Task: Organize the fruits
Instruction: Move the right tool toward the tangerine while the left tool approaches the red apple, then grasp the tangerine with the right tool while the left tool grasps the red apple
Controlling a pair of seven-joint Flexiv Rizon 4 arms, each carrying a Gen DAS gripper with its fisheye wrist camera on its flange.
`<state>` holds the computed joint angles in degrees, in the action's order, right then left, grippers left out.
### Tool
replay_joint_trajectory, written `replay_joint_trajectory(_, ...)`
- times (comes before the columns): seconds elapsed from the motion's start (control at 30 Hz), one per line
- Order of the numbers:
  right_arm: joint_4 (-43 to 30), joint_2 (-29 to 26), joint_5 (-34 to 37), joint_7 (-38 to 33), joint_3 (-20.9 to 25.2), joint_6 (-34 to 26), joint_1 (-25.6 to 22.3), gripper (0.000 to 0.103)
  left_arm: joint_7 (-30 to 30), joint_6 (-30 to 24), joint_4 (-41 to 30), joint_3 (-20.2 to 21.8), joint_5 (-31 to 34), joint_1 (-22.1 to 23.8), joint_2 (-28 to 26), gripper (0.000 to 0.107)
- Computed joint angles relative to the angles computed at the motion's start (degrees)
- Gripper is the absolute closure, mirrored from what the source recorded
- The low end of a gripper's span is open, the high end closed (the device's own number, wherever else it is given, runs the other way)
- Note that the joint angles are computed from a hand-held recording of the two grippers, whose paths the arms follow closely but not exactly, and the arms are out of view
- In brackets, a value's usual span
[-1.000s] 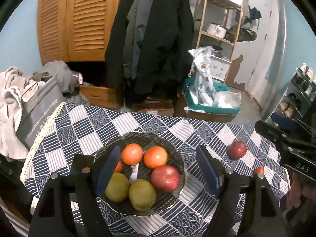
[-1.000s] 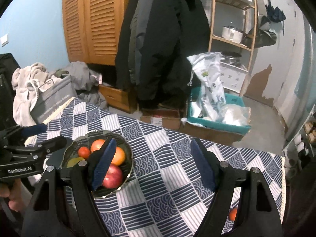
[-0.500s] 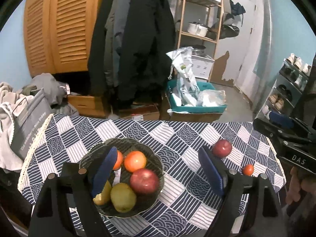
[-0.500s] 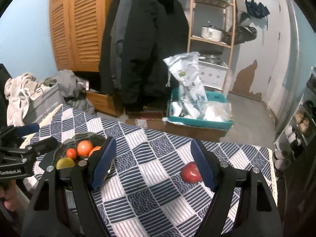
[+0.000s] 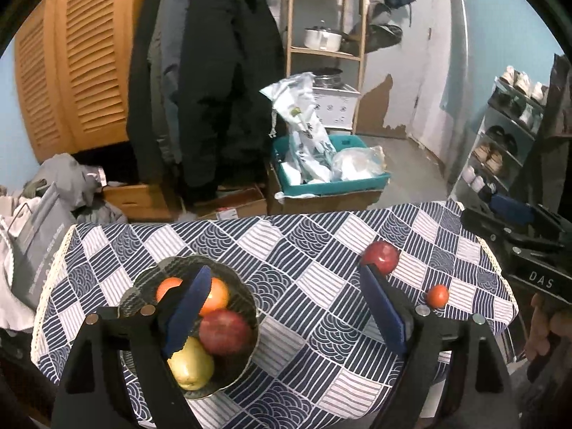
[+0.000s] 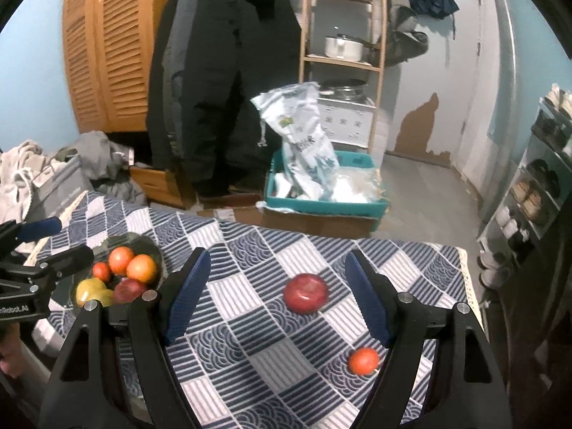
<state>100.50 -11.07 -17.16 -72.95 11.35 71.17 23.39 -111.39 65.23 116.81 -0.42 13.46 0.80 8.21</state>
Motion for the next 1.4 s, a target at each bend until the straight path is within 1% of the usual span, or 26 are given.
replay_joint_trajectory(0.3, 1.41, 0.48, 0.41, 0.48, -1.13, -0.88, -2.03, 0.025, -0.61, -1.63, -3.04, -1.14, 0.51, -1.89, -3.60, 0.020)
replay_joint_trajectory(0.43, 1.95, 0.57, 0.72, 0.70, -1.39, -1.17, -2.89, 0.025, -1.31, -2.35, -4.78, -1.19, 1.46, -2.97, -5.51, 0.020)
replay_joint_trajectory(0.57, 2.00, 0.22, 1.43, 0.15, -1.52, -2.25, -3.70, 0.025, -0.92, -2.99, -6.39, -0.86, 1.10, -4.21, -7.70, 0.020)
replay_joint_trajectory(0.67, 1.92, -0.38, 1.79, -0.21, -1.68, -3.40, -4.15, 0.025, -1.39, -3.77, -7.77, -0.53, 2.03, -5.09, -9.33, 0.020)
replay_joint_trajectory(0.97, 0.82, -3.43, 3.12, -0.99, -2.21, -7.76, -5.23, 0.025, -0.71, -4.22, -10.50, 0.68, 0.20, -7.25, -14.69, 0.020)
replay_joint_trajectory(1.1, 0.47, -5.38, 3.14, -0.64, -2.85, -9.34, -5.49, 0.025, -1.43, -5.32, -12.37, 1.45, 2.21, -8.56, -17.10, 0.020)
replay_joint_trajectory(1.23, -0.91, -7.73, 5.93, -1.87, -2.16, -12.31, -6.42, 0.025, -1.93, -6.95, -14.10, 2.35, 4.23, -9.78, -19.43, 0.020)
replay_joint_trajectory(1.4, -2.49, -10.04, 8.50, -3.20, -1.76, -16.56, -7.02, 0.025, -1.45, -8.37, -15.15, 2.98, 4.34, -10.55, -22.10, 0.020)
